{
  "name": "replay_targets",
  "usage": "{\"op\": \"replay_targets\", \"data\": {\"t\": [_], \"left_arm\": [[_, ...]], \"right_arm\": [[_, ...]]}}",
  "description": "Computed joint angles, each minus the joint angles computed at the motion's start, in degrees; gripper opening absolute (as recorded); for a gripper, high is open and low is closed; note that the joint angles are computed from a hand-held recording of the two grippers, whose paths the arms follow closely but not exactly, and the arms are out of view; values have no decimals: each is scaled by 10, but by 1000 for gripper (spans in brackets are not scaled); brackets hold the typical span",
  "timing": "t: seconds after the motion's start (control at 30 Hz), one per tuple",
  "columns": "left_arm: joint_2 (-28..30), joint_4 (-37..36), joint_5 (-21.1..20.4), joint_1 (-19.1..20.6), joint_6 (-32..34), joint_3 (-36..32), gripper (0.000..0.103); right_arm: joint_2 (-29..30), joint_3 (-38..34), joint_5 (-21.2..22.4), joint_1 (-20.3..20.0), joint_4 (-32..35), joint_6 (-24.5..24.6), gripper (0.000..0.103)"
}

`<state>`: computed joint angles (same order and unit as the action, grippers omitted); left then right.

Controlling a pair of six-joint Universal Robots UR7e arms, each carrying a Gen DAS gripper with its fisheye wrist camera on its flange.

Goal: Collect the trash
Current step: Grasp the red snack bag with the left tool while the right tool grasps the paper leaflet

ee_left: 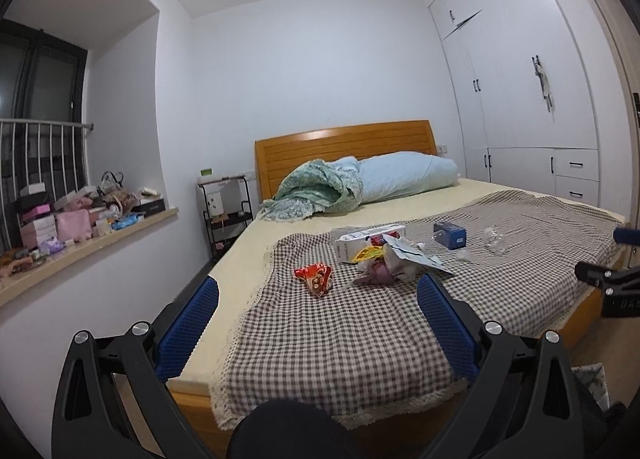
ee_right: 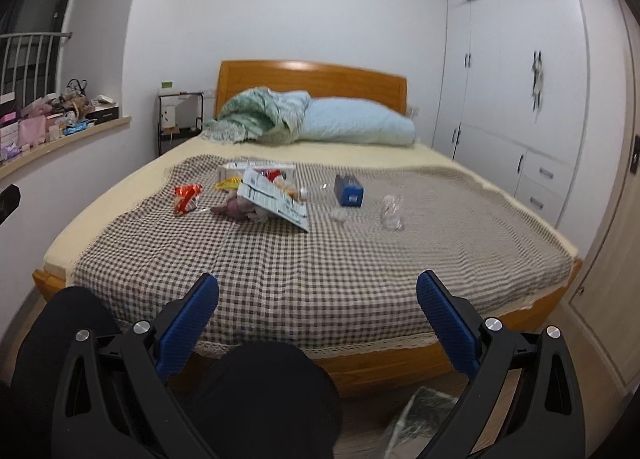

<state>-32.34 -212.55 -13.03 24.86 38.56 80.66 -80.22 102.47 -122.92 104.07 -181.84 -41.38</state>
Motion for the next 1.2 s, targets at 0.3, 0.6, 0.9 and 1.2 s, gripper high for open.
{"op": "replay_targets", "data": {"t": [0.3, 0.6, 0.9, 1.2], "left_arm": [[31, 90, -41, 58, -48, -76, 96], [62, 256, -98, 138, -165, -174, 96], [111, 419, -167, 209, -295, -310, 96], [182, 555, -247, 253, -254, -478, 84]], "right_arm": [[77, -94, -14, -21, 2, -10, 95], [166, -191, 18, -48, -2, -82, 95], [301, -330, 22, -57, 34, -193, 95], [462, -537, 15, -67, 77, -299, 66]]}}
